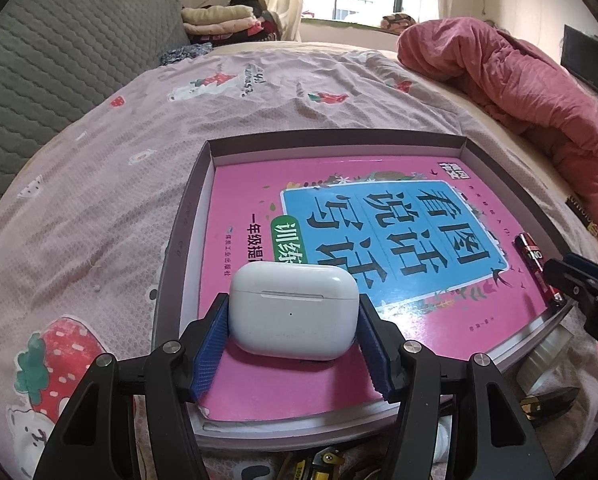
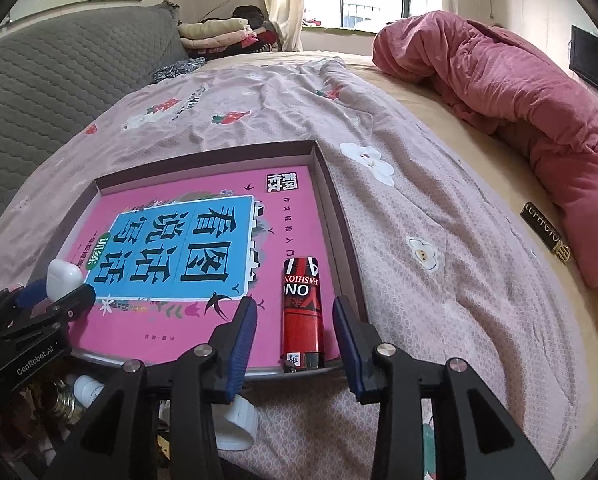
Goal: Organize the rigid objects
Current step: 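Lower the red lighter into the tray and open the right tool, then lower the white earbud case onto the workbook and open the left tool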
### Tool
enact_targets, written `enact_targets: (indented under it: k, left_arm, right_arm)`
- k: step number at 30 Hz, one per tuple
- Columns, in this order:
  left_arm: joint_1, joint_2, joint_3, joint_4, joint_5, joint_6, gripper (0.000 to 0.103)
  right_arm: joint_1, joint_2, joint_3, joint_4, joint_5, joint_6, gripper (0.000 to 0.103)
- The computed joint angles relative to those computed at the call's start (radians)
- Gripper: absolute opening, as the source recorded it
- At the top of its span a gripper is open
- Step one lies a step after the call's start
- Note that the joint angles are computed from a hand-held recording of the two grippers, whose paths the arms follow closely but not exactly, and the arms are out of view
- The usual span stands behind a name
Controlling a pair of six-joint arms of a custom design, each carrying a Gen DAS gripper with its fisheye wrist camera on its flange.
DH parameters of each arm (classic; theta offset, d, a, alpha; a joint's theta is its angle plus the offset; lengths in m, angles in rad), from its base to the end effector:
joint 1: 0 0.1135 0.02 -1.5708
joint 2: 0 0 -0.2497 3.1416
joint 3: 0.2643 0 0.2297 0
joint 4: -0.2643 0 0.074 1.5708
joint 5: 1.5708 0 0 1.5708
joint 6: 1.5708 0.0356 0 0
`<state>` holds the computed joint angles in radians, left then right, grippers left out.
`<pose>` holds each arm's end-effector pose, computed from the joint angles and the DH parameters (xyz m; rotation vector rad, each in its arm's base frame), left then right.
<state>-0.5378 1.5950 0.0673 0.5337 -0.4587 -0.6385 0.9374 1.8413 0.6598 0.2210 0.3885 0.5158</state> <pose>0.1397 -0.0650 0.0554 -0.2888 2.4052 0.0716 0.1811 0.2239 0.0841 -0.3616 2.4105 0.1513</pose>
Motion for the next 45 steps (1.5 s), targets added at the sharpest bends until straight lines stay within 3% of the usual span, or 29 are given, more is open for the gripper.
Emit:
enact_targets:
  k: [24,27,45]
  left_arm:
    - [0.031,-0.076,-0.017,-0.041,0.035,-0.005,0.063]
    - [0.023,-0.113,-0.027,-0.050,0.021,-0.010,0.064]
    - [-0.009,-0.314,-0.060,-0.159,-0.033,-0.028,0.069]
  right_arm:
    - [0.026,-0.045,-0.003,-0.048,0.028,0.023,0.042]
    - [0.027,-0.062,-0.015,-0.047,0.030,0.022,0.050]
    - [0.033,-0.129,-0.046,-0.058,0.035,0.028,0.051]
